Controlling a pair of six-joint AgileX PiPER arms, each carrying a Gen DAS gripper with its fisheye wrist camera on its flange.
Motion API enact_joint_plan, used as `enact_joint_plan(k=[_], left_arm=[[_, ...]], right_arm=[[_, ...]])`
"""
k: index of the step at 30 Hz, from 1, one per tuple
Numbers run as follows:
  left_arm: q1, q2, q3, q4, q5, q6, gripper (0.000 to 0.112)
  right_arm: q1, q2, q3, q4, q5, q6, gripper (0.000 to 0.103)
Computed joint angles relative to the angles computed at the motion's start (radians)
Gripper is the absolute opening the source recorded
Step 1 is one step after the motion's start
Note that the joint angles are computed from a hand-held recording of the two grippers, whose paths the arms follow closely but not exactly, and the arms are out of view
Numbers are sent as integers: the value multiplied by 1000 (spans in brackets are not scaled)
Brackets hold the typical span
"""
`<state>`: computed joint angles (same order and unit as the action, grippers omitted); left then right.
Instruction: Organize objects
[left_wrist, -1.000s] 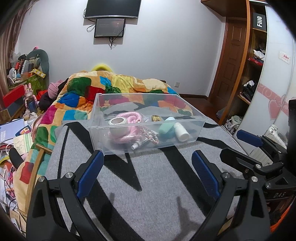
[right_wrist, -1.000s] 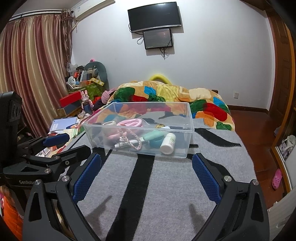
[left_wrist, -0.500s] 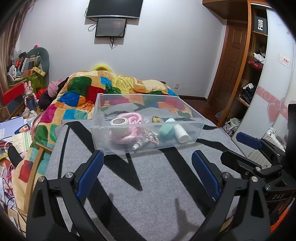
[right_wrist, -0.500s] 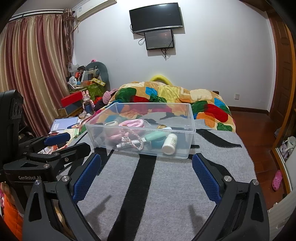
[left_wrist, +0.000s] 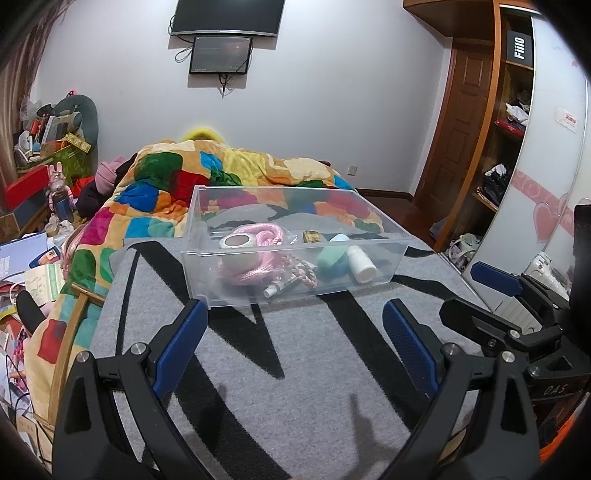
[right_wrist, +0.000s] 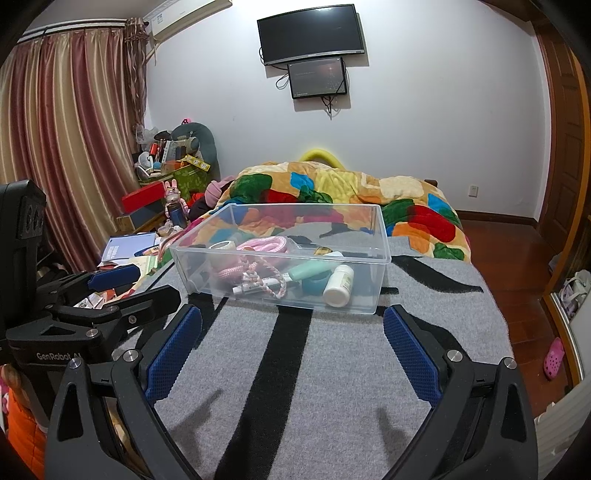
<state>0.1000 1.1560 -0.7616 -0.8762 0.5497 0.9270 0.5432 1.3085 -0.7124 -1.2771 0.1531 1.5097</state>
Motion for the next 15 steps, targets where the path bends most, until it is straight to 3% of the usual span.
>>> enact_joint_plan(k=[15], left_arm=[[12, -24, 11, -15, 15, 31, 97]], right_arm=[[0, 6, 0, -14, -2, 18, 98]])
